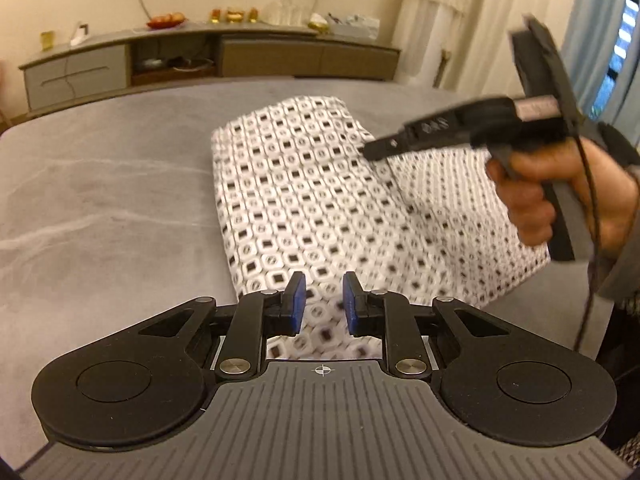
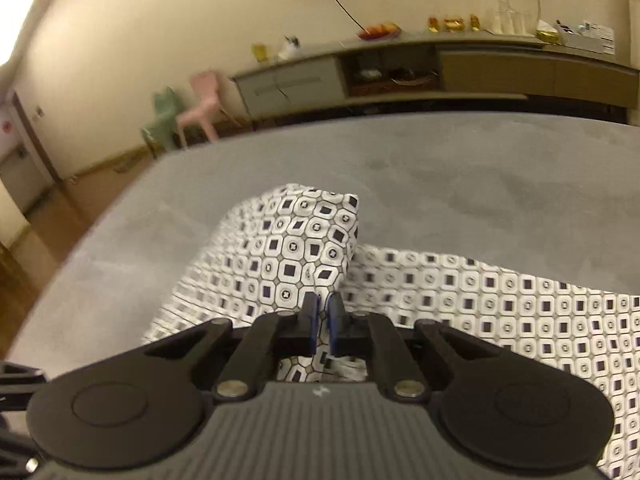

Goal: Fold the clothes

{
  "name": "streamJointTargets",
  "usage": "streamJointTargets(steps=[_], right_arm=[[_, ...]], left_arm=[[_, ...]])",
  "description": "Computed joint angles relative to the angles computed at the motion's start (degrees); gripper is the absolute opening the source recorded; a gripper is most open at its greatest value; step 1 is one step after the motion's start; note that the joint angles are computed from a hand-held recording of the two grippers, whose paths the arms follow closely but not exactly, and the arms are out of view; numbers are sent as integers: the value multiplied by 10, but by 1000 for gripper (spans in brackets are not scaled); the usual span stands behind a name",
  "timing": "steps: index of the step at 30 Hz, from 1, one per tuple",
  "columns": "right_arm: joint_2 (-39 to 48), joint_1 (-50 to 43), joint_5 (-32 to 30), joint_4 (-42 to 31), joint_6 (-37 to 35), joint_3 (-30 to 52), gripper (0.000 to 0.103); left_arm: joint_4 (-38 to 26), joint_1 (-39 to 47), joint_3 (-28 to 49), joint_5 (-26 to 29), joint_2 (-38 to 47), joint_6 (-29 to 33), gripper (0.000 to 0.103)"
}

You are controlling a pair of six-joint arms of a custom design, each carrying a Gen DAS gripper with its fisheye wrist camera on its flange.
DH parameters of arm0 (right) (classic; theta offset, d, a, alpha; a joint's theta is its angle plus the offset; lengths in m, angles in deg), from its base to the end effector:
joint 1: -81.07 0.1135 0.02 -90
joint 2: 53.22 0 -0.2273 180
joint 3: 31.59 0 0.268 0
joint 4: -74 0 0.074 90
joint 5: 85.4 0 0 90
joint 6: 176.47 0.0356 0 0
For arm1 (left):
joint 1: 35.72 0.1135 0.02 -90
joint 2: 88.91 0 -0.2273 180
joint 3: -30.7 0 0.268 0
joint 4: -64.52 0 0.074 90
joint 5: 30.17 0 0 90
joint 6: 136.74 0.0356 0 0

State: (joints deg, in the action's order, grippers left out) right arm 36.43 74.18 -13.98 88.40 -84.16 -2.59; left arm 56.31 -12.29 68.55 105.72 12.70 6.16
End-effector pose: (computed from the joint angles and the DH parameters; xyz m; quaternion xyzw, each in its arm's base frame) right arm 0.2242 -0.0157 0.0294 0.0135 0.9177 0.1350 0.3734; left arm 0.2073 0.0620 0.0018 0.2904 0.8641 -0.2136 0.3514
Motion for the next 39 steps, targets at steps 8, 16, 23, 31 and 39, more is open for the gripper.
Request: streamJointTargets(steps=[8,16,23,31,39], right_arm=[[-71,14,36,20,8,-55,20],[105,88,74,13,-41,110,17],[171,104,113,-14,-90,173,13],[16,-7,-30,-65,-109,44,17],[-249,-274,-173,-269,-270,-61,51]], left_arm=[[2,-28,-20,1,-40,-7,12],[139,-201,-54,-51,-14,-160,13],[230,-265,-67,-131,35,-212,11],[205,-264,-64,-119,4,-252,14],[261,-318,-116,-135,-81,-299,17]])
